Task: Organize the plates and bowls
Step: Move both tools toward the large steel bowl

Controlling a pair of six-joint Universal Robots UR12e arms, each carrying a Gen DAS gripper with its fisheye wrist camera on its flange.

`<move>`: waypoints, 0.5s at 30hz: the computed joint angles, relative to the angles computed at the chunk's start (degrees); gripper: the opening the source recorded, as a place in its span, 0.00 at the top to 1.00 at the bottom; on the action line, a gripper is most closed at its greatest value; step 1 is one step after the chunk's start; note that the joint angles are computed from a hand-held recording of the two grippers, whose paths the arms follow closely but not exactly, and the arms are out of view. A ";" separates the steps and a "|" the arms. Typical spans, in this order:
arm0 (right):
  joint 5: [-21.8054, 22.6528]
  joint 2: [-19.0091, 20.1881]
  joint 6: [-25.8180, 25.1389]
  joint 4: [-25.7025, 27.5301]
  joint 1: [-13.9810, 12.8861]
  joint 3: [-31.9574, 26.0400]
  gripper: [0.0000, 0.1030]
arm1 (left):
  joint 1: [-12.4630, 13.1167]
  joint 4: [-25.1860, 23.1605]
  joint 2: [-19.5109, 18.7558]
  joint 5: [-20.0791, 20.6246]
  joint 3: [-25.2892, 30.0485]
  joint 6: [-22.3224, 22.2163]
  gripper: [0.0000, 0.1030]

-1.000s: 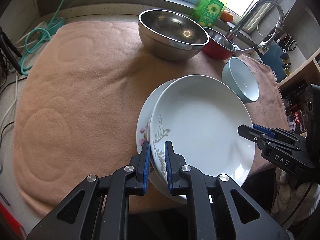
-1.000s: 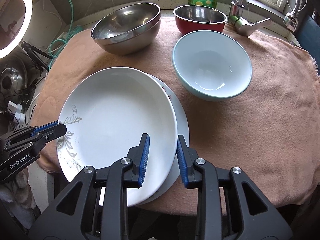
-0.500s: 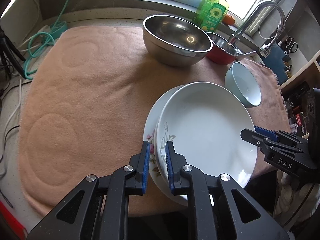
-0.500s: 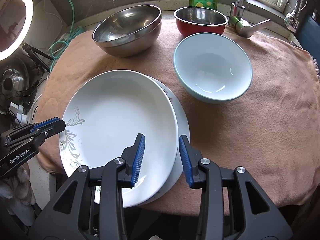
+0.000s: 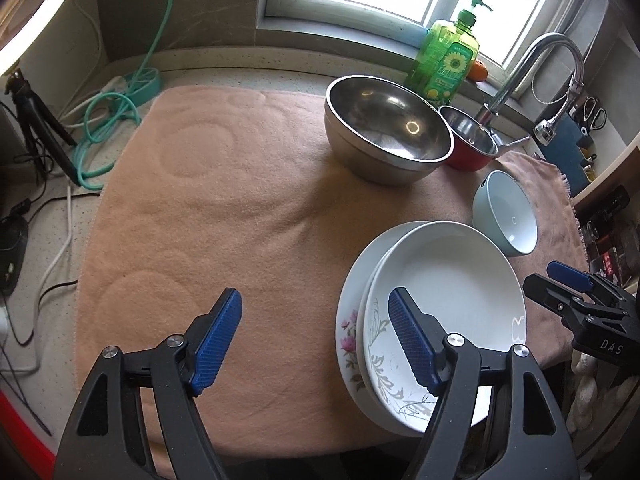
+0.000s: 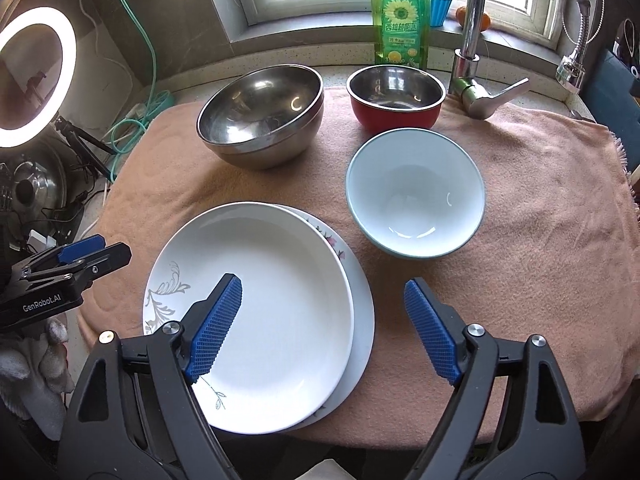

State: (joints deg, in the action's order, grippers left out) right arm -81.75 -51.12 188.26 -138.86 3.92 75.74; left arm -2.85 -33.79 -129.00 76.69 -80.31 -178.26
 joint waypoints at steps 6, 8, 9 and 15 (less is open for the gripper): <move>0.73 0.94 0.51 -0.20 -0.37 -2.12 0.16 | 0.26 0.18 -0.63 0.05 1.62 -0.11 0.26; 1.65 1.52 0.93 -0.01 -0.58 -3.28 0.16 | 0.39 -0.09 -0.97 -0.12 2.47 -0.29 0.26; 2.08 1.80 1.14 0.09 -0.69 -3.87 0.16 | 0.42 -0.13 -1.17 -0.06 2.93 -0.41 0.26; 2.87 4.05 2.10 0.60 -0.99 -8.25 0.16 | 0.50 -0.14 -2.61 0.15 6.10 -0.17 0.26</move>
State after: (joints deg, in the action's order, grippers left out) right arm -78.88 -47.08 190.36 -138.26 2.93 67.49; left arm -2.35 -33.93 -131.61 76.84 -74.21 -178.43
